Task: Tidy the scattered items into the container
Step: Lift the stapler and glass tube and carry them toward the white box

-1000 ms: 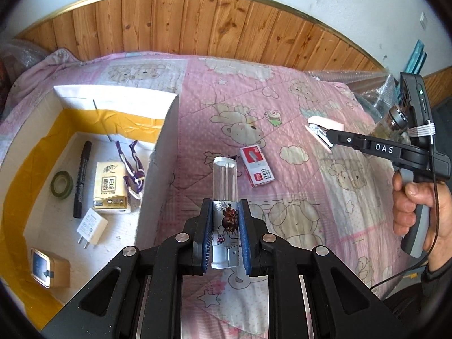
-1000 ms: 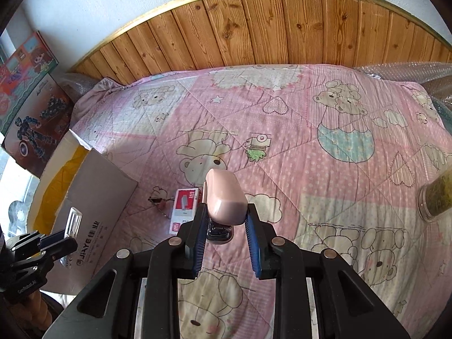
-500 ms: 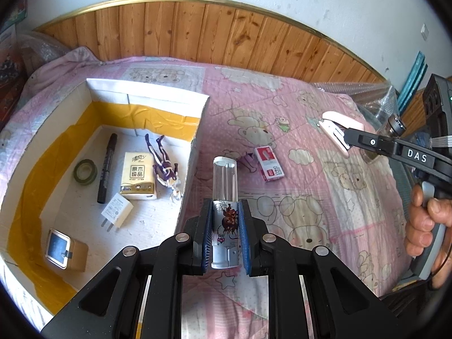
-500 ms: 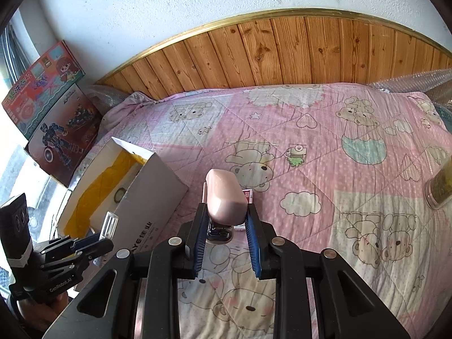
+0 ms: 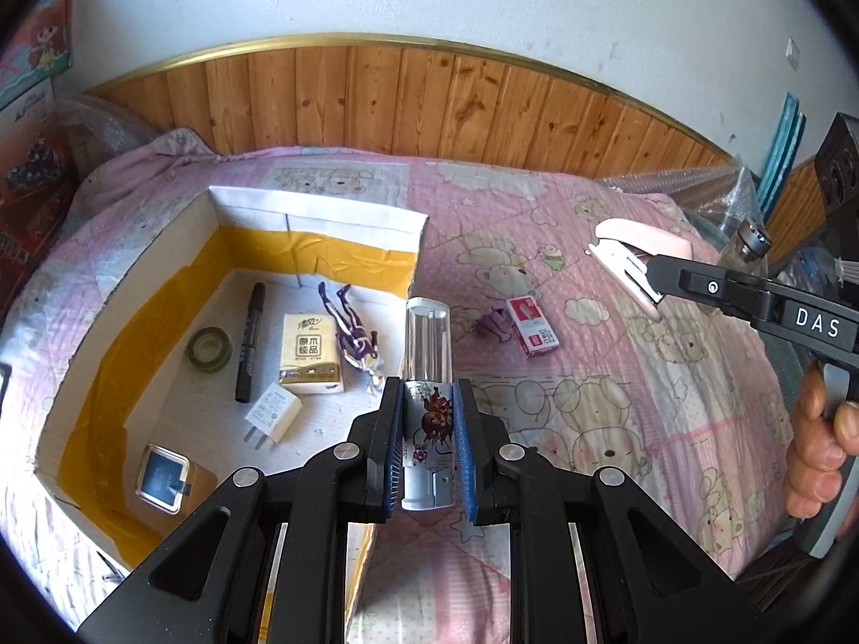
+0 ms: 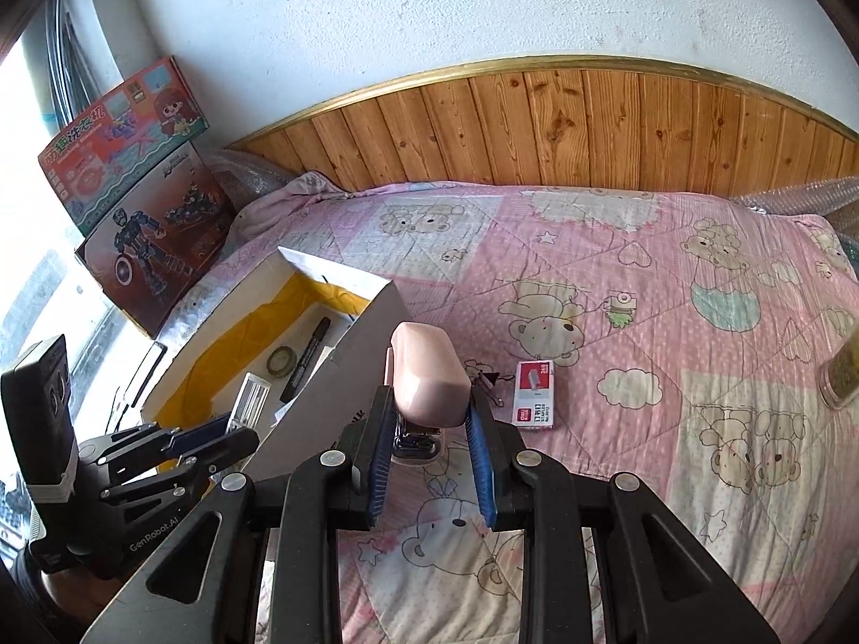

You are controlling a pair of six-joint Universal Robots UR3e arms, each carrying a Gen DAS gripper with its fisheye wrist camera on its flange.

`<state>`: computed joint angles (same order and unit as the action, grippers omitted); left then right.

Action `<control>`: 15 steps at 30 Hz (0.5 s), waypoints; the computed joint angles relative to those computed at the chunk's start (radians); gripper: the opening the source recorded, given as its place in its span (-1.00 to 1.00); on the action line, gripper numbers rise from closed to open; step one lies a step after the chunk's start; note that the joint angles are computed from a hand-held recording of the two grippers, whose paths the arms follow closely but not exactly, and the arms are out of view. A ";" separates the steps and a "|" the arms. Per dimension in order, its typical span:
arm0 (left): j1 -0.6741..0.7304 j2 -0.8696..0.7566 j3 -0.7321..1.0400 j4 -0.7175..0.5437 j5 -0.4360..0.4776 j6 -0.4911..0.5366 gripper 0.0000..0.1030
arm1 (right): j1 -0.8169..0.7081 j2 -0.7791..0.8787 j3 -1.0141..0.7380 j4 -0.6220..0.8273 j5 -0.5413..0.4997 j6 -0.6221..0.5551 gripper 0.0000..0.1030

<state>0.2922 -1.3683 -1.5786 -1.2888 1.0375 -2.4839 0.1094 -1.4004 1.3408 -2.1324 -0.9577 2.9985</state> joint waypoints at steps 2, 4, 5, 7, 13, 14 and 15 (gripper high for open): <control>0.017 0.003 0.001 -0.009 -0.011 0.010 -0.65 | 0.014 -0.004 0.003 -0.012 -0.002 0.004 -0.47; 0.031 0.002 0.006 -0.018 -0.017 0.016 -0.65 | 0.032 -0.006 0.001 -0.019 -0.008 0.007 -0.47; 0.037 0.001 0.010 -0.023 -0.021 0.017 -0.65 | 0.041 -0.006 0.001 -0.023 -0.012 0.009 -0.47; 0.051 -0.002 0.015 -0.028 -0.029 0.021 -0.65 | 0.059 -0.002 -0.004 -0.028 -0.021 0.011 -0.47; 0.088 -0.014 0.035 -0.047 -0.051 0.022 -0.65 | 0.113 0.018 -0.027 -0.042 -0.055 0.025 -0.47; 0.092 -0.017 0.039 -0.050 -0.053 0.022 -0.65 | 0.120 0.024 -0.033 -0.042 -0.058 0.027 -0.47; 0.097 -0.020 0.045 -0.056 -0.055 0.024 -0.65 | 0.128 0.027 -0.037 -0.043 -0.062 0.029 -0.47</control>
<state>0.3888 -1.3887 -1.5340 -1.3452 0.9820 -2.4601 0.2376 -1.3732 1.3040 -2.1754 -1.0199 3.0279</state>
